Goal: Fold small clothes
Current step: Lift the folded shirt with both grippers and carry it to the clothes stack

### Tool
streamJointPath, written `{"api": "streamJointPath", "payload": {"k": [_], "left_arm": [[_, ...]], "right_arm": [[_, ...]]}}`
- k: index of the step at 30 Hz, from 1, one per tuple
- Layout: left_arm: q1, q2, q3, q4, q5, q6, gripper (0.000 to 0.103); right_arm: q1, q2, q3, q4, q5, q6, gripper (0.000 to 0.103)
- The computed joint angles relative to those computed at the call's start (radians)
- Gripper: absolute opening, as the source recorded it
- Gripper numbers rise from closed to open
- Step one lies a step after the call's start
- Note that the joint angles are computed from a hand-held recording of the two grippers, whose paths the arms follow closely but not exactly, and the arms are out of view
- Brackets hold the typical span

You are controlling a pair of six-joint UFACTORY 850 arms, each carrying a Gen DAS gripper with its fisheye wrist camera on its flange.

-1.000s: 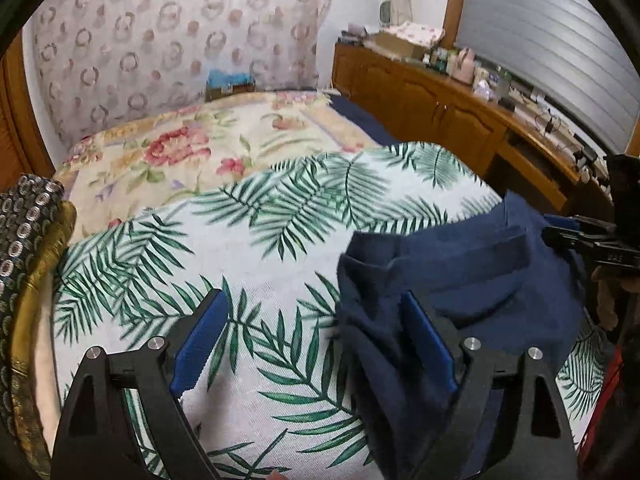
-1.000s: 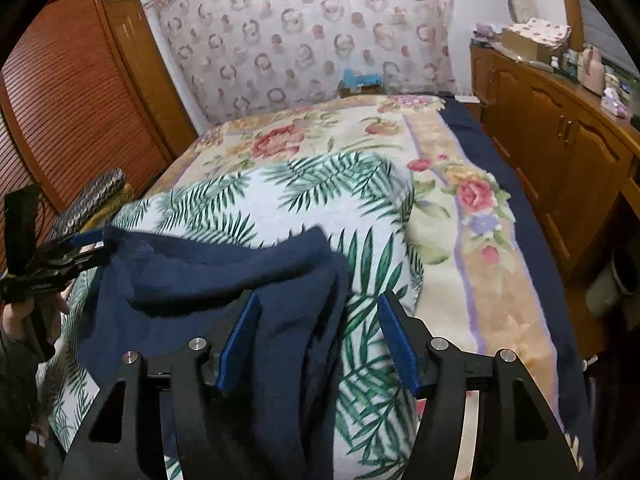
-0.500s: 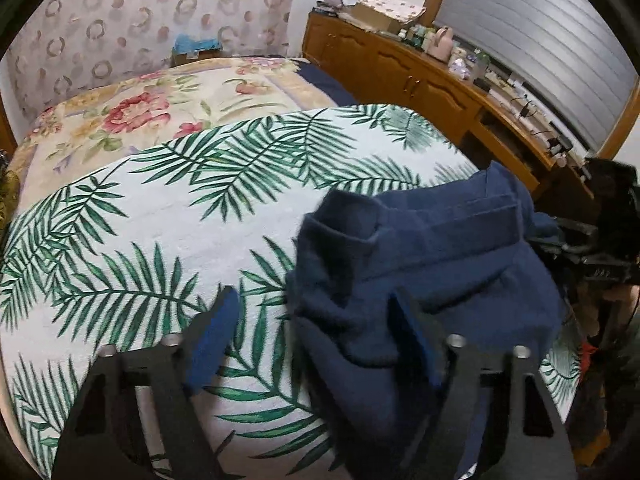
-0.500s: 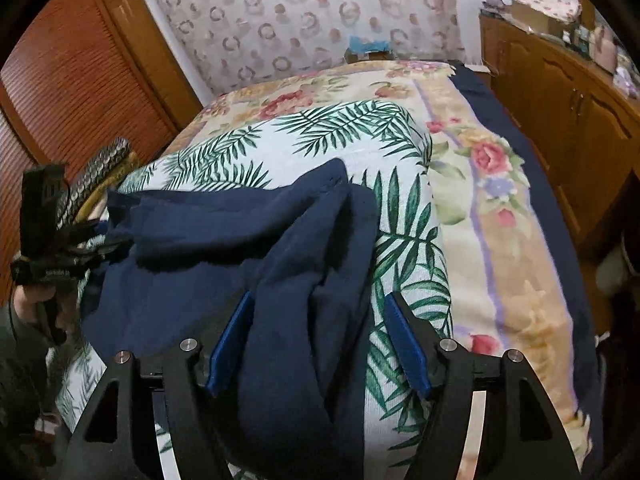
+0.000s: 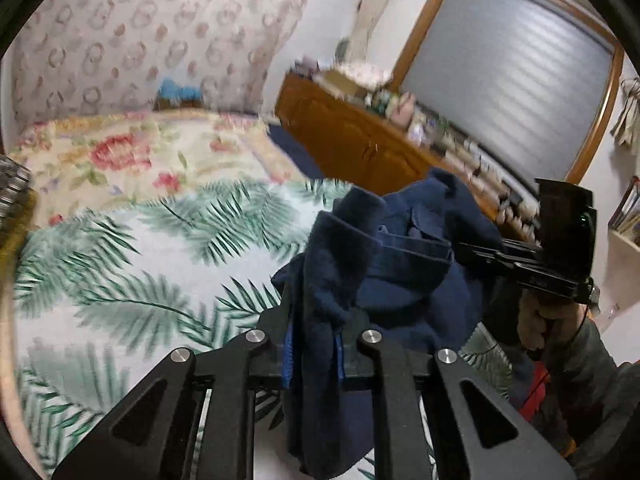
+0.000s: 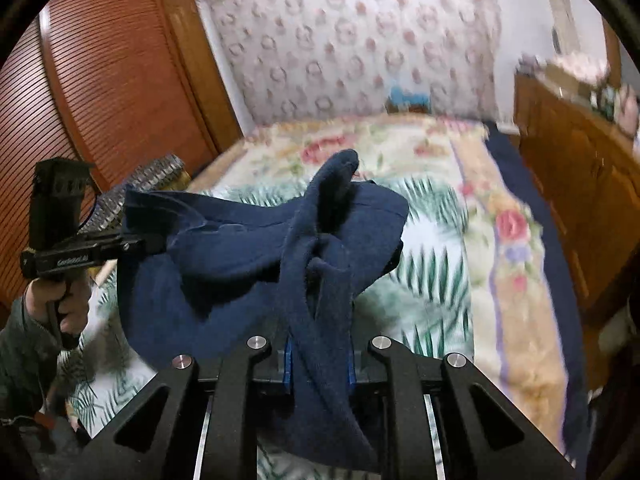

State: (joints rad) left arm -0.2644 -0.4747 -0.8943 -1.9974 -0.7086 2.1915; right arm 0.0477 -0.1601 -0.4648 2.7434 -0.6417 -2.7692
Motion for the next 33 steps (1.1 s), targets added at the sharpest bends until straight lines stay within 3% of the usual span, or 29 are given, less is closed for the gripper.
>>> {"api": "streamJointPath", "payload": {"k": [4, 9, 14, 20, 25, 29, 31, 33], "left_arm": [[0.09, 0.106, 0.094, -0.083, -0.055, 0.079, 0.016], [0.221, 0.193, 0.167, -0.165, -0.074, 0.158, 0.016], [0.377, 0.233, 0.199, -0.205, -0.083, 0.174, 0.016], [0.496, 0.168, 0.154, -0.22, -0.081, 0.167, 0.016], [0.546, 0.061, 0.088, -0.275, -0.039, 0.16, 0.016], [0.542, 0.011, 0.068, -0.312, 0.004, 0.165, 0.016], [0.533, -0.001, 0.066, -0.352, 0.033, 0.188, 0.016], [0.522, -0.003, 0.071, -0.408, 0.049, 0.223, 0.018]], "right_arm": [[0.068, 0.025, -0.054, 0.001, 0.009, -0.042, 0.018], [0.165, -0.042, -0.215, -0.068, 0.043, -0.048, 0.018], [0.253, -0.185, -0.459, -0.212, 0.099, 0.014, 0.018], [0.322, -0.402, -0.813, -0.506, 0.184, 0.233, 0.018], [0.332, -0.668, -1.219, -1.002, 0.242, 0.678, 0.018], [0.346, -0.863, -1.511, -1.421, 0.264, 1.088, 0.019], [0.35, -0.962, -1.662, -1.61, 0.253, 1.297, 0.021], [0.359, -1.065, -1.832, -1.797, 0.282, 1.506, 0.031]]}}
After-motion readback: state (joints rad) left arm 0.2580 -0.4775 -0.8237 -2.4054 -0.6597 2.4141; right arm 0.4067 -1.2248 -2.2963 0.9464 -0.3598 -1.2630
